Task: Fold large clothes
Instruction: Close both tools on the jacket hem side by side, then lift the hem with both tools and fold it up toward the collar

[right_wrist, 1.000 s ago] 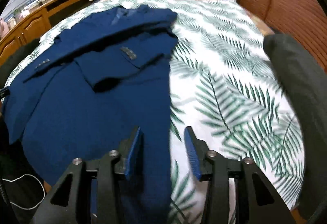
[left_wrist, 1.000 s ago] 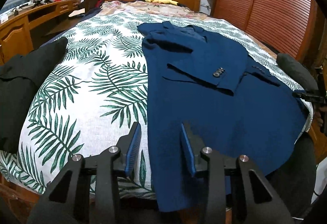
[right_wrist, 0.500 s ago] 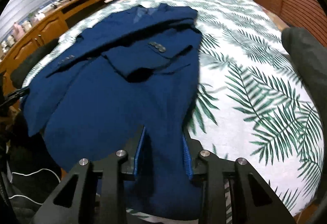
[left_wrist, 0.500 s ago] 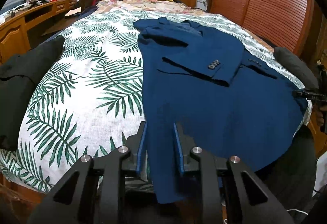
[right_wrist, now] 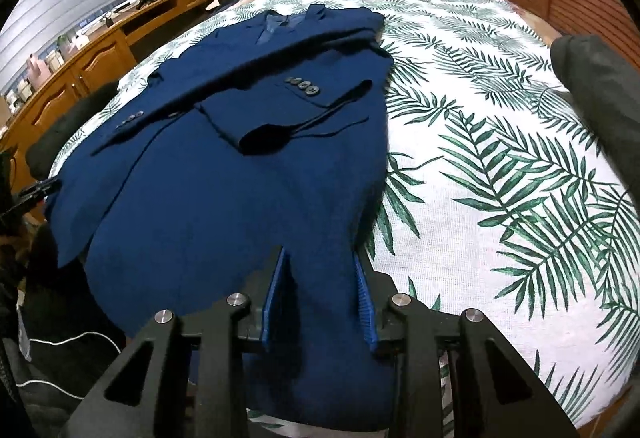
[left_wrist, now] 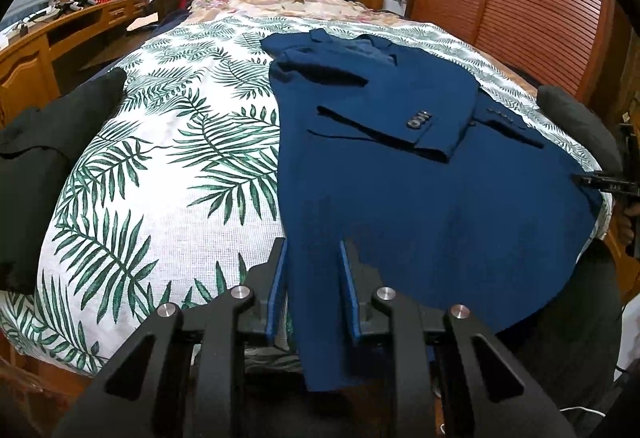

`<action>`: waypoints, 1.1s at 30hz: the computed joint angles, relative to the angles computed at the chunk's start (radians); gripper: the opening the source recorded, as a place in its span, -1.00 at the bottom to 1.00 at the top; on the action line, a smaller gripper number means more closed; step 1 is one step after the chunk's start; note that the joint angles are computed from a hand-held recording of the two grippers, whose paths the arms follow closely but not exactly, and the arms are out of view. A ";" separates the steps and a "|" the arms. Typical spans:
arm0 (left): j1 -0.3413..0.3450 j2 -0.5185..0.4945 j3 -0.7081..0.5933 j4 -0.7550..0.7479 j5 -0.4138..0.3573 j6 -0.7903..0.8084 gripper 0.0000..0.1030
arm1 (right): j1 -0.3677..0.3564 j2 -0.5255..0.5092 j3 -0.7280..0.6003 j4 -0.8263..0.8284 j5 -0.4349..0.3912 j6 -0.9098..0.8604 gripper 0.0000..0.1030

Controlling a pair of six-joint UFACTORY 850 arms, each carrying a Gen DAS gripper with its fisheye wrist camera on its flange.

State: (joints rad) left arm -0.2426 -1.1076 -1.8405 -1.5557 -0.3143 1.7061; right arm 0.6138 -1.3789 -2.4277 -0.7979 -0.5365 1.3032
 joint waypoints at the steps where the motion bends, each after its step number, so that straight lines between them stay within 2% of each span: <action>1: -0.001 0.003 0.004 -0.019 0.000 0.016 -0.51 | 0.001 -0.003 -0.006 -0.004 -0.004 0.001 -0.50; 2: 0.000 0.004 0.006 -0.036 -0.004 0.027 -0.89 | 0.002 0.003 0.004 -0.025 0.005 0.025 -0.74; 4: 0.004 0.011 0.006 -0.032 -0.028 0.008 -0.92 | -0.001 0.041 0.066 -0.097 0.065 0.119 -0.88; 9: 0.002 0.085 0.052 -0.215 -0.069 0.185 -0.96 | 0.018 0.146 0.187 -0.542 0.087 0.537 -0.90; 12: -0.007 0.134 0.054 -0.261 -0.087 0.253 -0.96 | 0.028 0.160 0.157 -0.626 0.065 0.573 -0.91; 15: -0.018 0.168 0.035 -0.219 -0.101 0.240 -0.96 | 0.037 0.174 0.127 -0.686 0.053 0.597 -0.91; 18: -0.034 0.218 0.035 -0.242 -0.077 0.301 -0.96 | 0.054 0.203 0.128 -0.759 0.015 0.633 -0.91; 21: -0.031 0.275 0.063 -0.290 -0.099 0.351 -0.97 | 0.082 0.277 0.202 -0.887 -0.036 0.727 -0.91; 24: -0.024 0.349 0.117 -0.364 -0.126 0.431 -0.97 | 0.119 0.367 0.309 -0.985 -0.098 0.783 -0.91; 30: -0.001 0.497 0.249 -0.501 -0.197 0.576 -0.97 | 0.211 0.537 0.521 -1.071 -0.266 0.799 -0.91; 33: -0.002 0.526 0.270 -0.550 -0.166 0.616 -0.97 | 0.245 0.594 0.598 -1.082 -0.329 0.817 -0.91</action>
